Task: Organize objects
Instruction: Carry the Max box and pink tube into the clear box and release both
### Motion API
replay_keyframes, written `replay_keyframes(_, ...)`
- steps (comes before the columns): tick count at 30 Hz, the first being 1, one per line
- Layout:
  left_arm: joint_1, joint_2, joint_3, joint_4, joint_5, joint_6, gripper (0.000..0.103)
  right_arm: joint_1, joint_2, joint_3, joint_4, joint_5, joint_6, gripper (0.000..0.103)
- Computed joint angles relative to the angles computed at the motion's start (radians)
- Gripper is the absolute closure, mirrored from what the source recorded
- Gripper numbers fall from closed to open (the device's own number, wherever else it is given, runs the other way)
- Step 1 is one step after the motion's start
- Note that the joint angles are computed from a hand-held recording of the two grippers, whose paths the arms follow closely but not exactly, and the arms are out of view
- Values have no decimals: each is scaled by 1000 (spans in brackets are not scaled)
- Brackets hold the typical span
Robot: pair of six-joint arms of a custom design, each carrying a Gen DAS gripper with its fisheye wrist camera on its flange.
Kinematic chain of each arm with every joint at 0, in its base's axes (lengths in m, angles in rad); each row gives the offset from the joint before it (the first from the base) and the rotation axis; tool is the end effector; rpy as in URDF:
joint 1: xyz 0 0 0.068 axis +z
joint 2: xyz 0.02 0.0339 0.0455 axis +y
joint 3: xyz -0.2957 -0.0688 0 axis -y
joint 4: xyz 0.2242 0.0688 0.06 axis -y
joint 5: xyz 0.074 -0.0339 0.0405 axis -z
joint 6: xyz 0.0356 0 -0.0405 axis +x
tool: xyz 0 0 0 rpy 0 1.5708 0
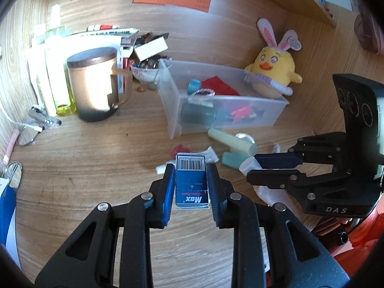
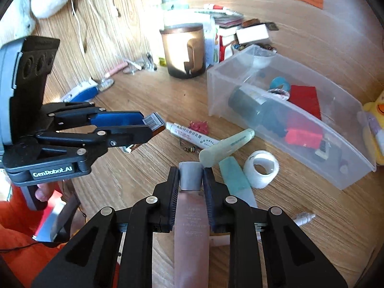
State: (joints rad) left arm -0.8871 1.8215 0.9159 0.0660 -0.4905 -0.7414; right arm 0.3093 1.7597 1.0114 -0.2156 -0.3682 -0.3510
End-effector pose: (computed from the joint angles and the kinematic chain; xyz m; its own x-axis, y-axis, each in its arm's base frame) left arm 0.2337 -0.2602 0.1821 -0.6744 -0.1154 -0.7293 0.0403 0.9805 -0.1923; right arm 0.3217 0.1162 0.2073 -0.5699 -0.5189 -0.6372 -0.7193 0.6899 0.0815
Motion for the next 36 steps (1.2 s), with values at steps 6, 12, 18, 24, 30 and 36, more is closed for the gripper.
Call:
replay_keyframes(6,-3,6,47,-5,-9,25,76,-42,-59,-25,29,-40,31,84)
replay_keyframes(12,11,26,105,-10,3,56,76,-104,-81,-13,43,-73,68,84)
replay_keyframes(18,23,49,179,-27,1,97,76,-158,-108,-19,103,-66,97,84)
replay_keyframes(24,45,72,248,-35,6,130,76,-222,-98,35,113,-86,129,85)
replay_keyframes(30,84,110,330,-62,39,155,76,-263,-61,114,122,-86,169,85)
replay_keyframes(36,125,167,436,-125,75,181,76,-268,25,244,80,-51,191,85)
